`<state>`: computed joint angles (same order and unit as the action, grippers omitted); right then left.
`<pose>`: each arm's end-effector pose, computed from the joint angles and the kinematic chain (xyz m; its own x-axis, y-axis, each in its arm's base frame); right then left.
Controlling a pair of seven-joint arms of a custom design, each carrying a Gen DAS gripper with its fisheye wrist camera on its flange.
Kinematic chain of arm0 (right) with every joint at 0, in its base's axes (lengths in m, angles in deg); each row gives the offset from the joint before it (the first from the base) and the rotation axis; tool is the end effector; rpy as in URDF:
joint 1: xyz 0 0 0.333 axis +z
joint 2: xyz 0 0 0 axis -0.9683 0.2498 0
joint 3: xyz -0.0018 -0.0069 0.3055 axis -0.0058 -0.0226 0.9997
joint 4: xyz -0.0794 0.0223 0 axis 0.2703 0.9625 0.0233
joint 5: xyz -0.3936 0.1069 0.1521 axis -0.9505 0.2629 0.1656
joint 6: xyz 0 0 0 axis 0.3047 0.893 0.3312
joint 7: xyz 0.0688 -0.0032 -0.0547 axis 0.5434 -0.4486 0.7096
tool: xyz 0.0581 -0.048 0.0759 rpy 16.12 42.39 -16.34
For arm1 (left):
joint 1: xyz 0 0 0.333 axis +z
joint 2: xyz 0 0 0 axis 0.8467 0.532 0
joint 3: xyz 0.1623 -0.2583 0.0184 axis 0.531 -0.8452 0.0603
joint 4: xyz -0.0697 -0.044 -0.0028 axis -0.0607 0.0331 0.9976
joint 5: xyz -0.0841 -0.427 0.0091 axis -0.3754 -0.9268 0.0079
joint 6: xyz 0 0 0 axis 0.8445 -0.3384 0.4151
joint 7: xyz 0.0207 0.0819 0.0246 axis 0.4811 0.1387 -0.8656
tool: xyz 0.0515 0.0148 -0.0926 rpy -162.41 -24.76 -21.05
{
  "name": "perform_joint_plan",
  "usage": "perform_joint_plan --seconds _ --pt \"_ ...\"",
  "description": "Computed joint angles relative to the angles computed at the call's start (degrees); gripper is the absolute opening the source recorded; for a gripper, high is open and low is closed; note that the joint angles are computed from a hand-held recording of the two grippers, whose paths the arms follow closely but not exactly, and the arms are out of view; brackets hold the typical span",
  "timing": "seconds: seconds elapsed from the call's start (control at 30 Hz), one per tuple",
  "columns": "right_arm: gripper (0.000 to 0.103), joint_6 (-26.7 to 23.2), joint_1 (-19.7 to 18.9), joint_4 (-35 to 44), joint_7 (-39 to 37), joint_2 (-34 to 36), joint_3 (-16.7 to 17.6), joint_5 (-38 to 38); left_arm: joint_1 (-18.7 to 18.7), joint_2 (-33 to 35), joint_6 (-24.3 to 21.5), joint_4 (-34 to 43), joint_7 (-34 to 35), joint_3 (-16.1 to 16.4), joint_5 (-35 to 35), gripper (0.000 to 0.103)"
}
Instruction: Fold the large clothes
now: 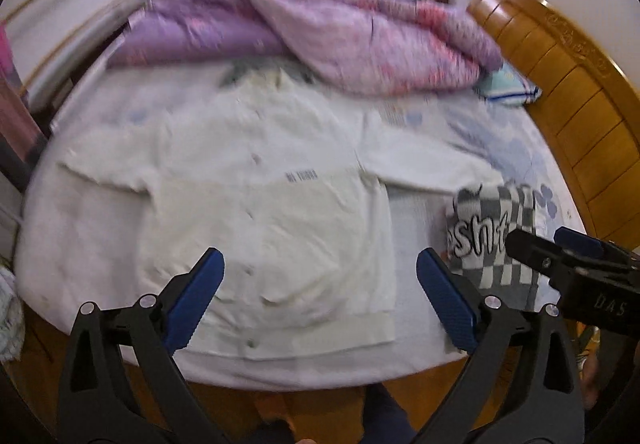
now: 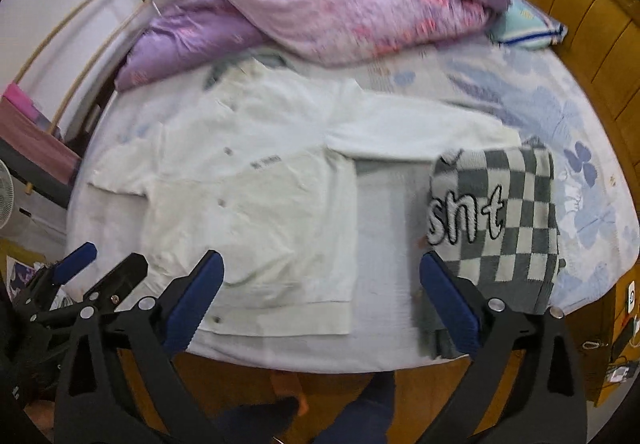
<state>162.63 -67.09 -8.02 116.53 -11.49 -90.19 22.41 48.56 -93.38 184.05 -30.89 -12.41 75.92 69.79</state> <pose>0.5298 0.0693 0.7820 -0.0980 -0.9754 -0.1975 -0.8840 0.1765 -0.4329 0.5375 -0.2216 0.7731 -0.1790 -0.9791 0.0967 -0.8283 0.0970 -0.5519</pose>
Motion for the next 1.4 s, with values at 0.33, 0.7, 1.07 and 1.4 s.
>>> perform_joint_plan --seconds 0.33,0.7,1.07,1.4 --pt "0.095 -2.3 2.1 10.4 6.5 -1.9 3.8 -7.4 2.7 -2.7 -2.2 10.8 5.0 1.6 -0.9 0.098" --pt "0.095 1.2 2.1 13.4 4.7 -6.7 4.2 -13.0 1.4 -2.1 -3.1 21.3 4.0 -1.9 7.2 0.098" --pt "0.095 4.8 0.1 7.5 -1.4 -15.0 2.3 -13.2 -2.9 -1.5 -6.3 27.0 -4.5 -7.3 15.7 0.098" --pt "0.095 4.9 -0.9 6.3 -2.3 -18.5 1.5 -11.5 -8.6 2.0 -13.1 35.4 -7.2 -10.0 24.8 0.098"
